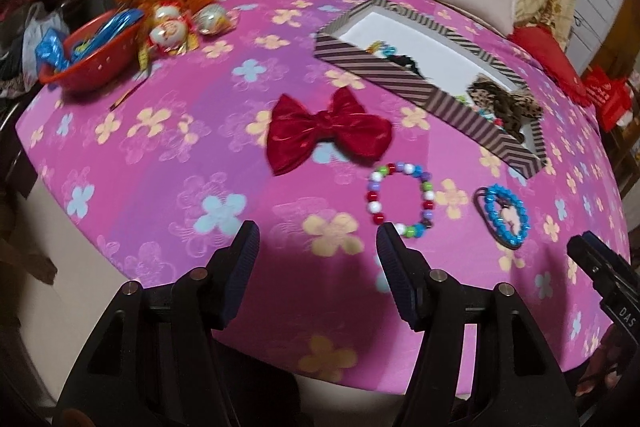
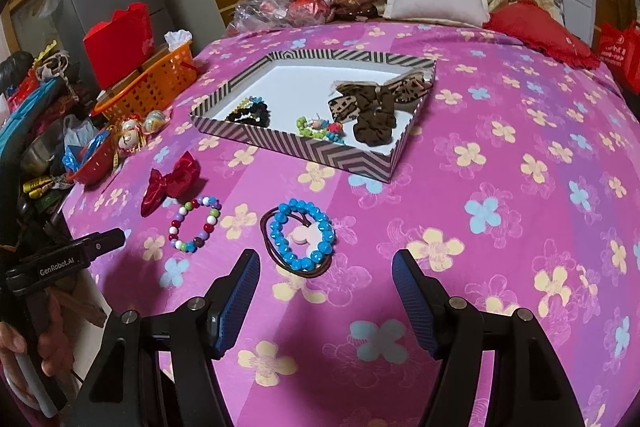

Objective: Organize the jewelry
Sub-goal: 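Move the left tool to the red satin bow while the right tool reaches the blue beaded bracelet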

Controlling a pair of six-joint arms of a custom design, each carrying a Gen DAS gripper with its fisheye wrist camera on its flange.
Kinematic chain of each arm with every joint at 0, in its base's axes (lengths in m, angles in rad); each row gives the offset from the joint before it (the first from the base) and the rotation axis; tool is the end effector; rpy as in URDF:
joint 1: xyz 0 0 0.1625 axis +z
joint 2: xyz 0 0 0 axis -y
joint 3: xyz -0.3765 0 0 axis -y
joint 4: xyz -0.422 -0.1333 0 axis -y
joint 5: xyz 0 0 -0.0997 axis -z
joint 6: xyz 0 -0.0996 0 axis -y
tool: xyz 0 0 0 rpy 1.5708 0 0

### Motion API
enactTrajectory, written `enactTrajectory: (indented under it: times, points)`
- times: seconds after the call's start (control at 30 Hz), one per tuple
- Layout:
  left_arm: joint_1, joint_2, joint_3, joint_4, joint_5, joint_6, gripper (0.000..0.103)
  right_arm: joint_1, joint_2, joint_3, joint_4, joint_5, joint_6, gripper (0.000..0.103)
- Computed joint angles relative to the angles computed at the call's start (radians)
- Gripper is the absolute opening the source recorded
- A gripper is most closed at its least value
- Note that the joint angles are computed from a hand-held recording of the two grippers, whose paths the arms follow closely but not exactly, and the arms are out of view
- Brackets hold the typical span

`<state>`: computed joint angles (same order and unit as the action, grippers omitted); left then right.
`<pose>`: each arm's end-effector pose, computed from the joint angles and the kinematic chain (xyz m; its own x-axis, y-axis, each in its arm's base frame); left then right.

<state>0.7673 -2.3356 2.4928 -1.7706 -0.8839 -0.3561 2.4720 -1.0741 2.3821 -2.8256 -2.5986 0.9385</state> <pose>-0.0500 -0.3212 0.2954 -0.7720 0.2623 -0.5790 0.4801 0.8375 -0.2608 0.3324 -0.2018 0.0293 -0.8000 0.2438 0.5482 -0.2328 0.7159 -0.6582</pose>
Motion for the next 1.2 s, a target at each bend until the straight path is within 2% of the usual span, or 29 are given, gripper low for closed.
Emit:
enactTrajectory:
  times: [0.13,0.47,0.9,1.2]
  points:
    - [0.042,0.030,-0.012,-0.035,-0.010,0.021,0.061,-0.016,0.008,0.006,-0.034,0.015,-0.019,0.066]
    - [0.091,0.098,-0.020,-0.117,-0.033,0.049,0.061,-0.056,0.009,0.030,-0.069,0.035,-0.046,0.066]
    - [0.131,0.173,-0.049,-0.209,-0.046,0.163,0.061,-0.092,-0.006,0.065,-0.121,0.050,-0.059,0.066]
    - [0.158,0.201,-0.060,-0.242,-0.082,0.228,0.062,-0.107,-0.003,0.073,-0.164,0.061,-0.077,0.069]
